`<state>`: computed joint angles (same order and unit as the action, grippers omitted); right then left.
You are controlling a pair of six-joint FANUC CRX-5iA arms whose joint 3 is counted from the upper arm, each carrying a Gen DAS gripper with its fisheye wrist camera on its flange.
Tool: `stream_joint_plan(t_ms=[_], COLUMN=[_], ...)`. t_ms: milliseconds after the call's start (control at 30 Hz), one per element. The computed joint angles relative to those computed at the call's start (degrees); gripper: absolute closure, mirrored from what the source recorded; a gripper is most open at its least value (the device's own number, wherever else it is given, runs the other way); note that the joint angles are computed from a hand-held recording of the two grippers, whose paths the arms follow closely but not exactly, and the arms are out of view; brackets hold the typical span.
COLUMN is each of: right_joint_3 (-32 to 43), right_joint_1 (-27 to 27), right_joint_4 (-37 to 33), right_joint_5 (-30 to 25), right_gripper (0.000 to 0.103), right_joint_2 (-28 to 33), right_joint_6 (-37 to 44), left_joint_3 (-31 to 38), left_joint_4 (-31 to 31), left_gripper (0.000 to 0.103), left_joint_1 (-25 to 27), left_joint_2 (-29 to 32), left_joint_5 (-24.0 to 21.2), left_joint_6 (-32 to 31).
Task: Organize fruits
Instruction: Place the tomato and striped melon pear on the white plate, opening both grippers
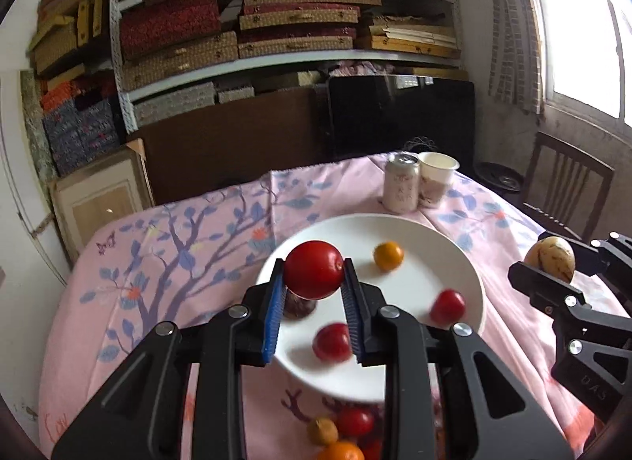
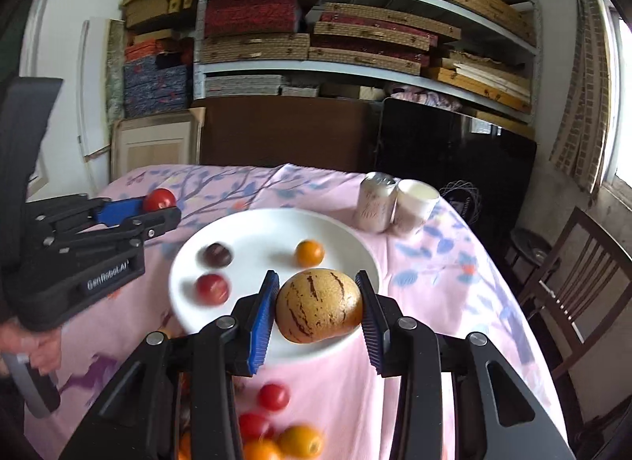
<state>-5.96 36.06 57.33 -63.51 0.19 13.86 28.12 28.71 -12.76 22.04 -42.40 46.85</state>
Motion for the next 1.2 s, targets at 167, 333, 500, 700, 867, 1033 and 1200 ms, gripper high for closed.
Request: stream_joint_plan(t_ms=[167, 333, 500, 700, 867, 1033, 1200], right_joint_3=[3.7, 5.3, 4.2, 5.4, 8.7, 9.7, 7.5], right_joint_1=[-6.2, -8.8, -10.9, -11.8, -11.8, -10.4, -11.3], right_joint_4=[-2.6, -8.0, -11.2, -14.3, -20.4, -17.6, -16.2], right_joint_5=[6.2, 8.8, 13.5, 11.9, 10.5, 7.1, 7.6], right_gripper=[0.063, 0.063, 0.063, 0.063, 0.063, 0.062, 0.017], right_joint_2=[3.8, 6.3, 6.8, 7.3, 8.0, 9.0, 7.5], right_joint_6=[-1.4, -0.1, 0.5, 0.7, 6.3, 7.1, 2.6], left_joint_3=[10.9, 13.0, 11.8, 18.4, 25.9, 21.6, 19.8], left_joint_4=[1.6, -3.3, 1.0, -0.1, -1.6, 0.4, -4.2], left_gripper=[0.076, 0.076, 0.076, 0.076, 0.075, 0.049, 0.009], left_joint_1=[-0.2, -0.8, -0.3, -0.6, -0.9, -0.9, -0.7], left_joint_2=[8.0, 10.6, 11.2, 15.5, 19.7, 17.4, 15.5], left_joint_5=[-8.7, -9.0, -8.6, -13.8, -21.8, -18.8, -13.3], left_joint_6=[8.6, 10.0, 3.4, 4.8, 6.5, 5.5, 10.5])
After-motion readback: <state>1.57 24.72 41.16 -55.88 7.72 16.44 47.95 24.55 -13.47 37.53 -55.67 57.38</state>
